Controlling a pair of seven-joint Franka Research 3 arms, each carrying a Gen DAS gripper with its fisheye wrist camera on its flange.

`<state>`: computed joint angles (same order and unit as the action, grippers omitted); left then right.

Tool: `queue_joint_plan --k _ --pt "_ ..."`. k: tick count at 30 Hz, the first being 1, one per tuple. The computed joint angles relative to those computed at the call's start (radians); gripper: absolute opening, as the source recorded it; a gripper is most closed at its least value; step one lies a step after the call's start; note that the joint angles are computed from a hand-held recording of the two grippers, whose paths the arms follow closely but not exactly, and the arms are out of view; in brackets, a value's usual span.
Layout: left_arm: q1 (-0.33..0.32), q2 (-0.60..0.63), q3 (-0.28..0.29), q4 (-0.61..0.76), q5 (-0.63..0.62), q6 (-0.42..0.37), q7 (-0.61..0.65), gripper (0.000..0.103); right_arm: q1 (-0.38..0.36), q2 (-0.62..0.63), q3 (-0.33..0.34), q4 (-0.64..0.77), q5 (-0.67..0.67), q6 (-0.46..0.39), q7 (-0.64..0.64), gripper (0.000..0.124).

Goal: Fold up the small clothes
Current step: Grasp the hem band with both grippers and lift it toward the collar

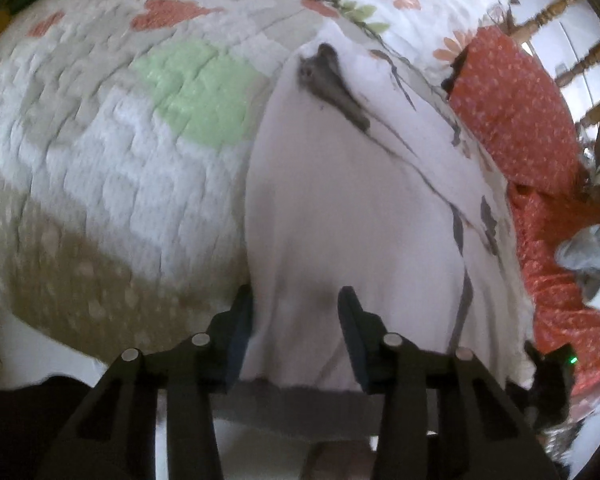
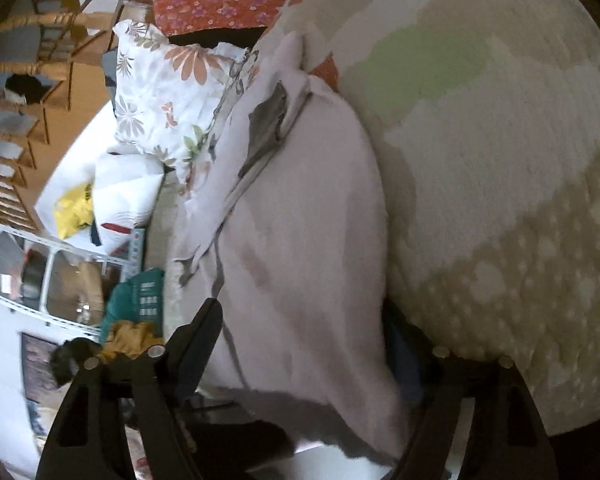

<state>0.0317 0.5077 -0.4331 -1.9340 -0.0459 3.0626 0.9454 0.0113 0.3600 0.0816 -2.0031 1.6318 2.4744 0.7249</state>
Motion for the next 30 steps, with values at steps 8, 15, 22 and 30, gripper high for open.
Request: queue_joint_plan --k 8,15,22,30 --pt "-0.035 0.0 0.024 -0.024 0.006 -0.027 -0.04 0.042 0.009 -0.036 -0.003 -0.06 -0.014 -0.037 -0.043 0.079" --pt "-0.169 -0.019 0.158 -0.013 0.094 -0.084 -0.112 0.048 0.02 -0.044 -0.007 -0.084 -0.01 -0.051 -0.082 0.078" --pt "-0.313 -0.01 0.279 0.032 0.271 -0.178 -0.206 0.071 0.025 -0.044 -0.006 -0.088 -0.025 -0.061 -0.094 0.078" --pt "-0.24 -0.029 0.186 -0.005 0.223 -0.16 -0.153 0.022 0.075 -0.064 -0.002 -0.102 -0.115 0.051 -0.065 0.059"
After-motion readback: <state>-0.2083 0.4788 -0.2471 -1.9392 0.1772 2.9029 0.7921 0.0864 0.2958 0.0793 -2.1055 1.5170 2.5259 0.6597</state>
